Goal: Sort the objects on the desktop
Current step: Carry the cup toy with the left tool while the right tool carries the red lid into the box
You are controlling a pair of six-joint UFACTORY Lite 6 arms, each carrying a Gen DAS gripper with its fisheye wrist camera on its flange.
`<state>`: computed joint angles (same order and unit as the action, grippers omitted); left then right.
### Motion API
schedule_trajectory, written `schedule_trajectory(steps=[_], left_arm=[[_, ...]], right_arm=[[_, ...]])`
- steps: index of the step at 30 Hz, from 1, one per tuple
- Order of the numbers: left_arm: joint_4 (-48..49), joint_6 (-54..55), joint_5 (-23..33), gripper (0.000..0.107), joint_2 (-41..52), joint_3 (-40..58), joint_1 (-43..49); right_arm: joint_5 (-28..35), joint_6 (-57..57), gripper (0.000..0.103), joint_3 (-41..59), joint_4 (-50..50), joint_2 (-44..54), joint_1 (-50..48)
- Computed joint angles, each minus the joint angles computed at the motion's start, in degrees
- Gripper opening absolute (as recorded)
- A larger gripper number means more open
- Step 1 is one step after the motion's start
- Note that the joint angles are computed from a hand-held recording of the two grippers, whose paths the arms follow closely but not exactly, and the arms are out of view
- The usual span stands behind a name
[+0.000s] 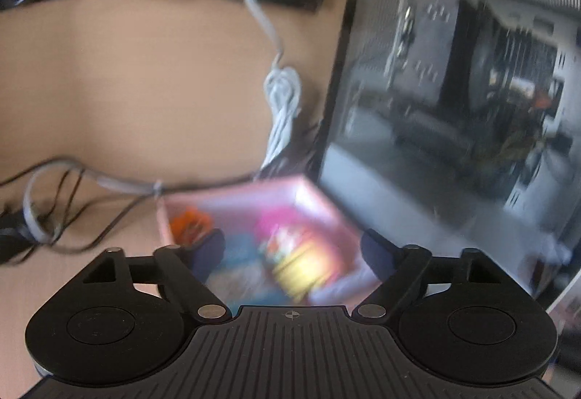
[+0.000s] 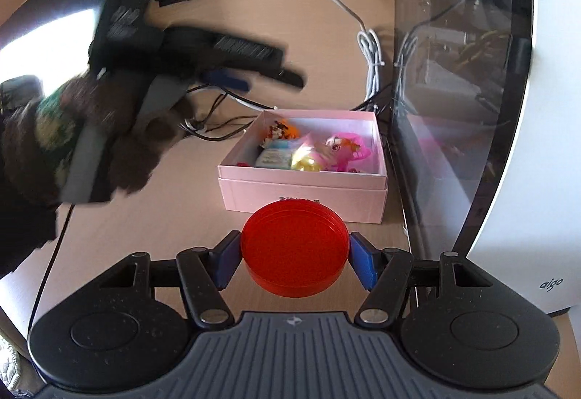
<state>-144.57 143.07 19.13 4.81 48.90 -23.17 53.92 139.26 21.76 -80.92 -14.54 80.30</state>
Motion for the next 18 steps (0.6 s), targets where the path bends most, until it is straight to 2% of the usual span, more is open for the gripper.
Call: schedule_trajectory(steps=[2, 7, 11, 13, 16, 18], left_arm=[[-5.84, 7.21, -0.83, 0.095, -2.67, -4.87, 0.47], [-4.14, 10.42, -4.05, 0.099, -6.72, -12.21, 4.59], [-2.25, 11.12, -4.57, 0.1, -7.54, -15.85, 8.23], [2.62, 6.76, -3.95, 0.1, -8.4, -17.98, 10.73], [13.29, -4.27, -2.28, 0.102, -8.41, -20.03, 14.49], [16.49, -8.58, -2.12, 0.102, -7.73, -20.42, 16.09]], right_arm=[[-2.25, -0.99, 0.063, 0.62, -0.98, -0.04, -2.91], [-4.83, -6.2, 0.063, 7.03, -2.97, 3.06, -8.79], [-7.84, -10.74, 0.063, 17.02, -6.14, 7.64, -17.04], [-9.31, -12.51, 0.063, 24.3, -8.26, 12.81, -22.42], [-5.56, -14.88, 0.063, 39.58, -8.41, 25.64, -27.93], [-6.49, -15.44, 0.063, 49.3, -9.48, 33.36, -32.38]])
